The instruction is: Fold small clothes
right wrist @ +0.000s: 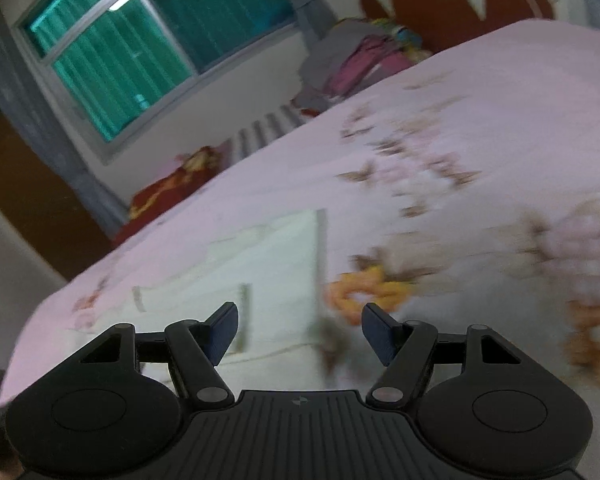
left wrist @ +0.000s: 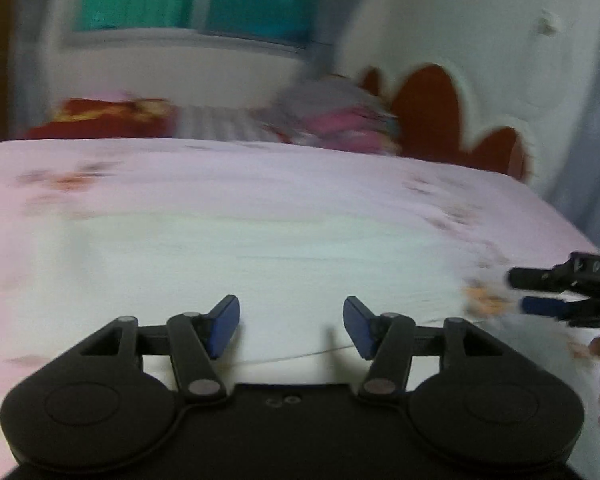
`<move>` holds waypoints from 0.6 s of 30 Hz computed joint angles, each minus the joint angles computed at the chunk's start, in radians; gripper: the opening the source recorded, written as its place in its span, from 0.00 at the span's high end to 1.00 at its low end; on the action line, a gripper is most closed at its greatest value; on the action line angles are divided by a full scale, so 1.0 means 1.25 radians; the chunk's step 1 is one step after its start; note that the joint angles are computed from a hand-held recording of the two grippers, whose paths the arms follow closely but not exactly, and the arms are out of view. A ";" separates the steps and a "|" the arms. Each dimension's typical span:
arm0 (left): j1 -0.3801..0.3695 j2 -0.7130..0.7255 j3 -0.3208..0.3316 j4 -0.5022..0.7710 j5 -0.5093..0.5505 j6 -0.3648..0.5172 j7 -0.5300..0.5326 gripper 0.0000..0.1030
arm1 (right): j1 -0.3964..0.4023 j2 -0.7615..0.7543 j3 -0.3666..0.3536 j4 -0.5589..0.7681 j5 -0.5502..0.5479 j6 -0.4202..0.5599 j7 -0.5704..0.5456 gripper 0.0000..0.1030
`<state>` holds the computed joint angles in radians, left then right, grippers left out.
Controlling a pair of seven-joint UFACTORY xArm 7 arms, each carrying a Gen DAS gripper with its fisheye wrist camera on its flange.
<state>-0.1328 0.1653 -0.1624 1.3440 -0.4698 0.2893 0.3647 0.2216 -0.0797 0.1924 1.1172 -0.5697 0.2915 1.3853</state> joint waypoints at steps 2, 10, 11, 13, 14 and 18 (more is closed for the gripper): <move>0.026 -0.046 0.025 -0.055 0.011 0.000 -0.004 0.52 | 0.010 0.046 -0.001 0.038 0.022 -0.017 -0.018 0.46; 0.066 -0.039 0.100 -0.057 0.157 0.075 -0.145 0.63 | 0.094 0.193 -0.040 0.175 0.158 0.019 -0.153 0.51; 0.071 -0.022 0.095 -0.036 0.146 0.091 -0.137 0.63 | 0.106 0.207 -0.047 0.194 0.163 0.035 -0.163 0.51; 0.080 0.003 0.086 -0.006 0.135 0.105 -0.121 0.63 | 0.126 0.230 -0.058 0.229 0.172 0.064 -0.190 0.57; 0.083 0.012 0.083 0.006 0.134 0.106 -0.116 0.63 | 0.137 0.243 -0.065 0.248 0.171 0.077 -0.198 0.67; 0.087 0.038 0.069 0.032 0.127 0.106 -0.096 0.66 | 0.161 0.282 -0.083 0.301 0.182 0.107 -0.229 0.91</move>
<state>-0.0246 0.2121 -0.0760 1.3845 -0.3111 0.4220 0.2446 0.4224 0.2722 0.0887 1.4932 -0.3420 0.4258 1.0990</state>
